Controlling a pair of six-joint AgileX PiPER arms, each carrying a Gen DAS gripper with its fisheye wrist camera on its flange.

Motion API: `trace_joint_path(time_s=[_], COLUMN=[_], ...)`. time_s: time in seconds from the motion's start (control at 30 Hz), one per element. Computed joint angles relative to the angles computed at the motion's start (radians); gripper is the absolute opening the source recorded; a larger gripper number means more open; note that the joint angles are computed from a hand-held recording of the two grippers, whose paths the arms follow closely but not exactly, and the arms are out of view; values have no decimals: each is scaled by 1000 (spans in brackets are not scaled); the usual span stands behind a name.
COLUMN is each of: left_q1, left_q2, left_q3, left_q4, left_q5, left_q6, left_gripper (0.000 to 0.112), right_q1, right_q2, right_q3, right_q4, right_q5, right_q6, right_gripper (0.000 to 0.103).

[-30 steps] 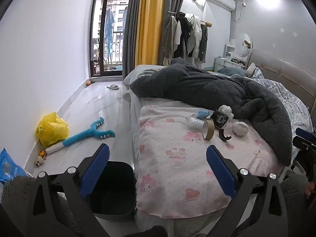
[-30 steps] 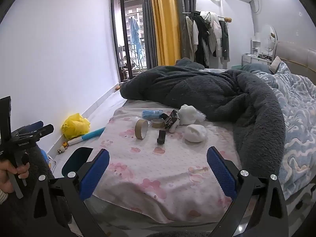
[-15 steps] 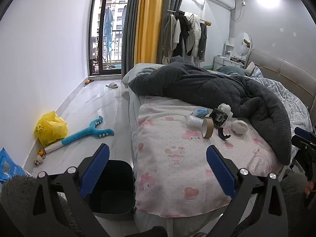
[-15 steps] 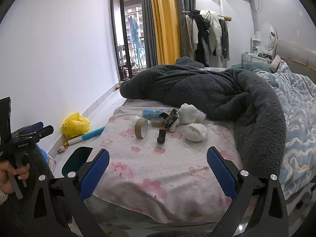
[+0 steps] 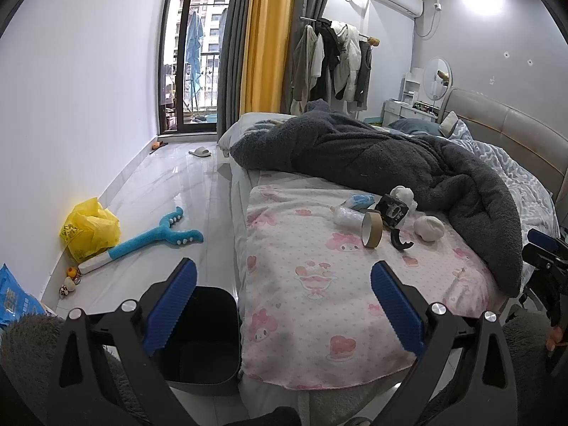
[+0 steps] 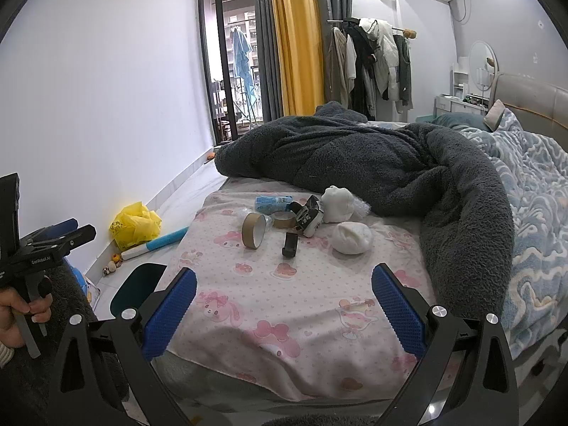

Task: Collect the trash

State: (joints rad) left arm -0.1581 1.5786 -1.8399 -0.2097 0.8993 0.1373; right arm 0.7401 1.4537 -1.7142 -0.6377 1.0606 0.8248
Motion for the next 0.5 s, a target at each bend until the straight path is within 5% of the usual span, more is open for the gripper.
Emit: trace_joint_path(time_s=[0.5], left_q1=[-1], left_q2=[-5], left_q3=[4], left_q4=[-1], left_q5=[4], left_q6=[-1], left_gripper=[100], right_q1=[-1], right_q2=[2], right_q3=[-2], right_q4=[1], right_q5=[0], right_q6=[-2], right_gripper=[100])
